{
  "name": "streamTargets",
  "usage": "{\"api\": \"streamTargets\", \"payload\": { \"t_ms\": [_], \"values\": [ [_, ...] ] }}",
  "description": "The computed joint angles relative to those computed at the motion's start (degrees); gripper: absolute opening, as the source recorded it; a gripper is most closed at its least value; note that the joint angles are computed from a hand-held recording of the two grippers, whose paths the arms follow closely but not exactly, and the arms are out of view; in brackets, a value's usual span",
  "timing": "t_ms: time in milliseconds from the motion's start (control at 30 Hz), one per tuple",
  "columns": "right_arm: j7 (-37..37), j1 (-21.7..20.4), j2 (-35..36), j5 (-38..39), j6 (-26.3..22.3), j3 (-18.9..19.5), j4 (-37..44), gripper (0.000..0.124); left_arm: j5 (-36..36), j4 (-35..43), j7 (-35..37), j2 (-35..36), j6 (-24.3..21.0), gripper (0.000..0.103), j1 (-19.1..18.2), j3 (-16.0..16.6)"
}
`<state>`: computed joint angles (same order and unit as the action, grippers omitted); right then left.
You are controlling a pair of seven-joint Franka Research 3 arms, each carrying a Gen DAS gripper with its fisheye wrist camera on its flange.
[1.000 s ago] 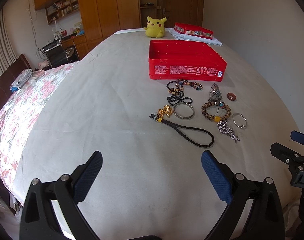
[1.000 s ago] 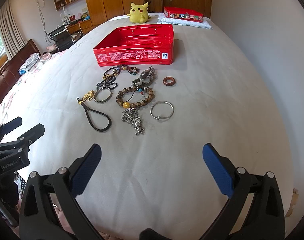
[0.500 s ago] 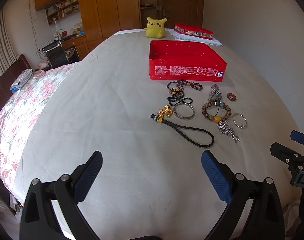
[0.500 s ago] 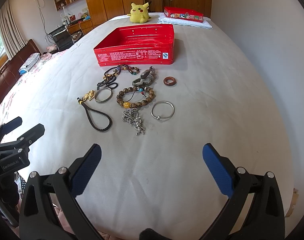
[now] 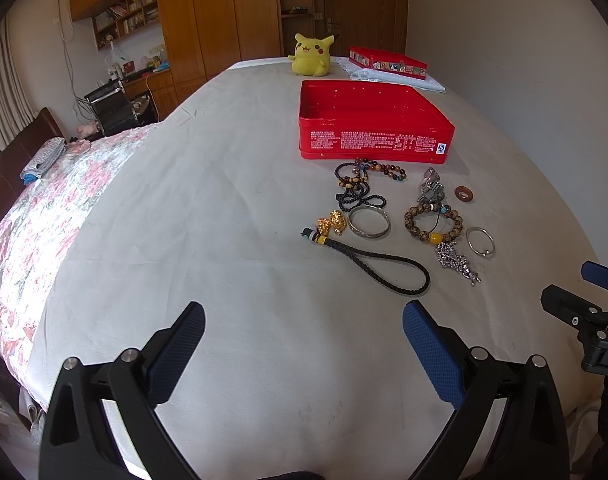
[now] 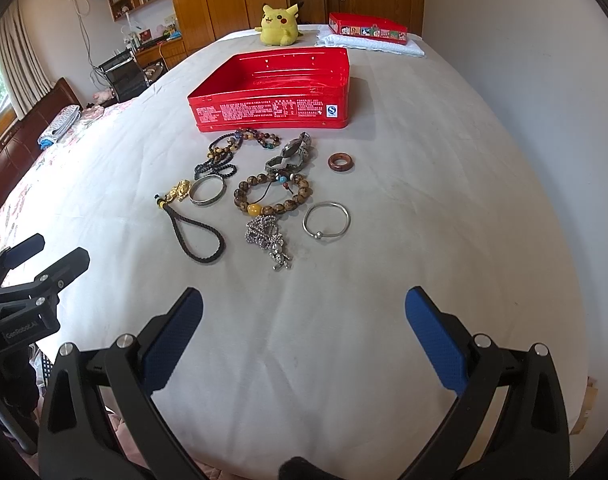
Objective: Organize jewelry
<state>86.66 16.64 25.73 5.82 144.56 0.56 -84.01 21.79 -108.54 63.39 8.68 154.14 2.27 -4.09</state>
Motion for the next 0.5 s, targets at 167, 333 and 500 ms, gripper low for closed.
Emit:
{"api": "streamTargets", "payload": {
  "t_ms": [167, 333, 500],
  "values": [
    [0.0, 0.0, 0.0, 0.0, -0.2, 0.0, 0.1, 0.1, 0.1, 0.0, 0.0, 0.0, 0.0, 0.099, 0.0, 0.0],
    [-0.1, 0.0, 0.2, 0.1, -0.3, 0.0, 0.4, 0.1, 0.1, 0.0, -0.1, 0.0, 0.0, 0.099, 0.0, 0.0],
    [-0.3, 0.0, 0.3, 0.1, -0.6, 0.1, 0.7, 0.1, 0.2, 0.0, -0.1, 0.0, 0.0, 0.099, 0.0, 0.0]
  ]
}}
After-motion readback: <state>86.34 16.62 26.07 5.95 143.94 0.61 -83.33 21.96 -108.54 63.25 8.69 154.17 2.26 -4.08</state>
